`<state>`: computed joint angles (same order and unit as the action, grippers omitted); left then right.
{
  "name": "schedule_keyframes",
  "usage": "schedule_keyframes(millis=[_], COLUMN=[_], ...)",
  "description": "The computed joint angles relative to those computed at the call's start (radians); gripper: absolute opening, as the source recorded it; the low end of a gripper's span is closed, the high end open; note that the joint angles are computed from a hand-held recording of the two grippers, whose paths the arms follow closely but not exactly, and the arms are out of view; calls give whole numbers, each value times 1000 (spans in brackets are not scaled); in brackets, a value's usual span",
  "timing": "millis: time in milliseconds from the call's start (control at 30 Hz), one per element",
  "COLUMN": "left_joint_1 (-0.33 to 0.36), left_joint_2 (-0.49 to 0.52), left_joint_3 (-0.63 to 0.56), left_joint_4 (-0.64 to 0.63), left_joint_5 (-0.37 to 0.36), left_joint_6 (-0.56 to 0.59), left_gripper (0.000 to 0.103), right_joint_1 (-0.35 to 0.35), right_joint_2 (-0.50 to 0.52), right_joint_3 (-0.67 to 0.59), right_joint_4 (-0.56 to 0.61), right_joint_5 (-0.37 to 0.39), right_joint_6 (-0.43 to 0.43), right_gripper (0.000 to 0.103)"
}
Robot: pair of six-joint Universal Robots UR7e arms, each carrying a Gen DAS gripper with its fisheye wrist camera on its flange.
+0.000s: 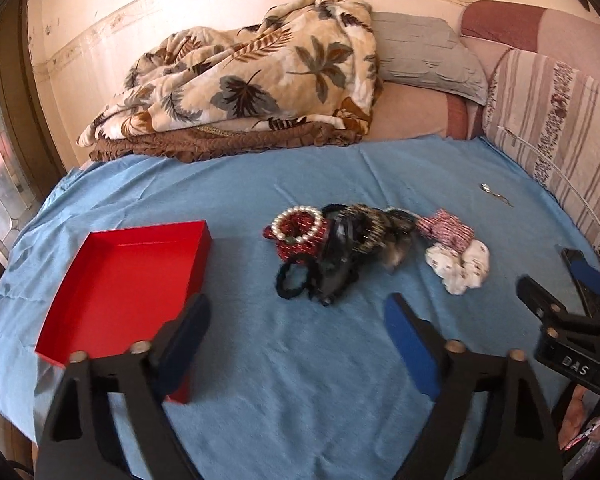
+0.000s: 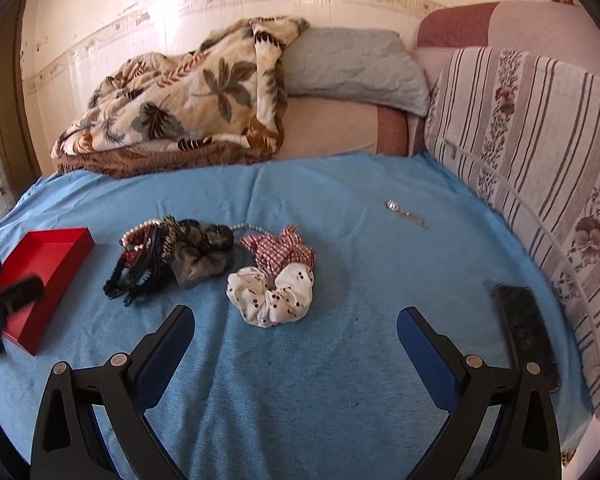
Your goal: Organize jewelry
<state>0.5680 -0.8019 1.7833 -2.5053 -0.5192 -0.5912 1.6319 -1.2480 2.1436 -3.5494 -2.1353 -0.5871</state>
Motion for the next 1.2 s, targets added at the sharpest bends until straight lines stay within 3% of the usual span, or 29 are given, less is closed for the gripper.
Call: schedule_keyframes(millis=[67, 233, 400, 633, 867, 1067, 1100, 1167, 1200], left_joint_1=[34, 110, 158, 169, 194, 215, 217, 220, 223], left_joint_2=[-7, 2, 36, 127, 228, 253, 252, 252, 250], left_joint_3=[-19, -79, -140, -200, -313, -348, -347, -352, -356], left_joint_4=[3, 10, -35, -93, -3, 26, 20, 29, 40], left_joint_5=[-14, -49, -150, -250, -244, -245, -247, -250, -252], left_joint_6=[3, 25, 97, 241, 322, 324, 324, 310, 301], left_gripper=[68, 55, 55, 55, 55, 54, 50, 21, 14], right_joint_1=[-11, -41, -60, -84, -100, -113, -114, -116, -116], right_joint_2=[3, 7, 32, 64, 111, 127, 128, 126, 125], right_joint_3=[-10, -38, -65, -110, -165, -195, -196, -197, -196], right_joint_4=[21, 89, 107, 151, 196, 255, 262, 286, 291], right_joint_5=[4, 22, 24, 36, 80, 97, 97, 99, 100], right_joint_6=[9, 37, 37, 61, 72, 102, 108, 120, 123], right_gripper=[102, 99, 97, 92, 89, 79, 76, 70, 65])
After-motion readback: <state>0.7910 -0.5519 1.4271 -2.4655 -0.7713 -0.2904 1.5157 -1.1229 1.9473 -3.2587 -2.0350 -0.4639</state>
